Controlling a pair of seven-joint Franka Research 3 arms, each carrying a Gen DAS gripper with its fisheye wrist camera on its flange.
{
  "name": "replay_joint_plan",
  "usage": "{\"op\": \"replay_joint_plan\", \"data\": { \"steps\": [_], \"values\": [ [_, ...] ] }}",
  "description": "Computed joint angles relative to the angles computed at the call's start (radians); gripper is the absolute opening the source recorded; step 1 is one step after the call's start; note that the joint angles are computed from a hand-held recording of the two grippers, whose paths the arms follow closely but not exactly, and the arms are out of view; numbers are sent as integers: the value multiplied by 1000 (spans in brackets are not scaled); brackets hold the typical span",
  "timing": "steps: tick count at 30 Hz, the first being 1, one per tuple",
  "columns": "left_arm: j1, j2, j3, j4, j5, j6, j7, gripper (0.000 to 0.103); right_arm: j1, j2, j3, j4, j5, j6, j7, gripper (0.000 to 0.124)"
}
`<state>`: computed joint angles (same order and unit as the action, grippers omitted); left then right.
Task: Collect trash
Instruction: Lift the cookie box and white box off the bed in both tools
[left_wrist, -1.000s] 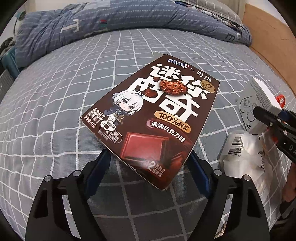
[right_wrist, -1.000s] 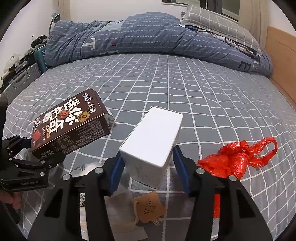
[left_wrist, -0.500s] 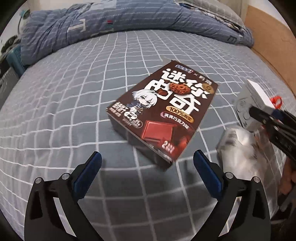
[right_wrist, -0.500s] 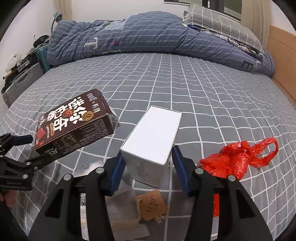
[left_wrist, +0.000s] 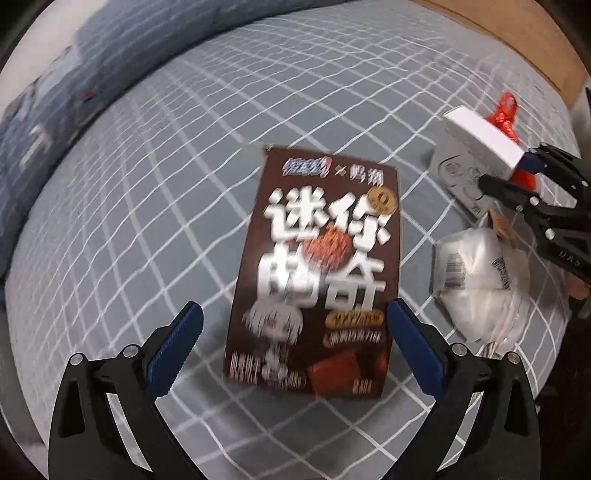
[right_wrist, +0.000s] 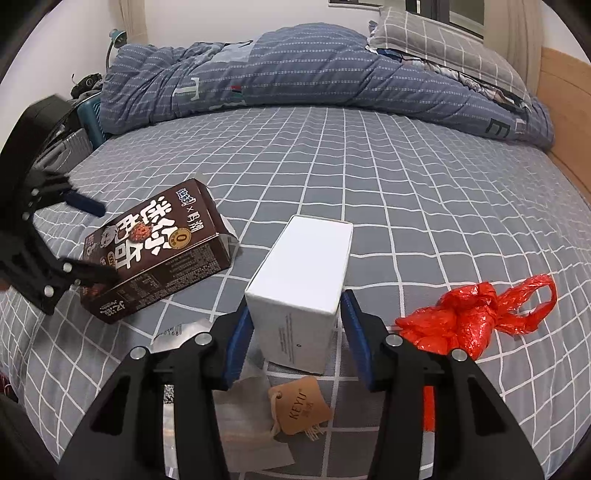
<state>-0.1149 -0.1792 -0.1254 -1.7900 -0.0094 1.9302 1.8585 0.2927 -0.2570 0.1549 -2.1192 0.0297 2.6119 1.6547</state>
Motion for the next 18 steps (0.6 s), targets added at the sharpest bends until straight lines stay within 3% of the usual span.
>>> {"op": "replay_joint_plan", "data": {
  "steps": [4,8,18],
  "values": [
    [-12,40,2,51,-62,-53,79,97,3,4,-5,0,12,3,-6,45],
    [-24,61,-29,59,23,-69,115,97,4,4,-6,-1,18,4,-7,45],
    [-45,28,-48,-9,84,-13,34,97,5,6,-8,3,28,-2,-11,45]
  ]
}}
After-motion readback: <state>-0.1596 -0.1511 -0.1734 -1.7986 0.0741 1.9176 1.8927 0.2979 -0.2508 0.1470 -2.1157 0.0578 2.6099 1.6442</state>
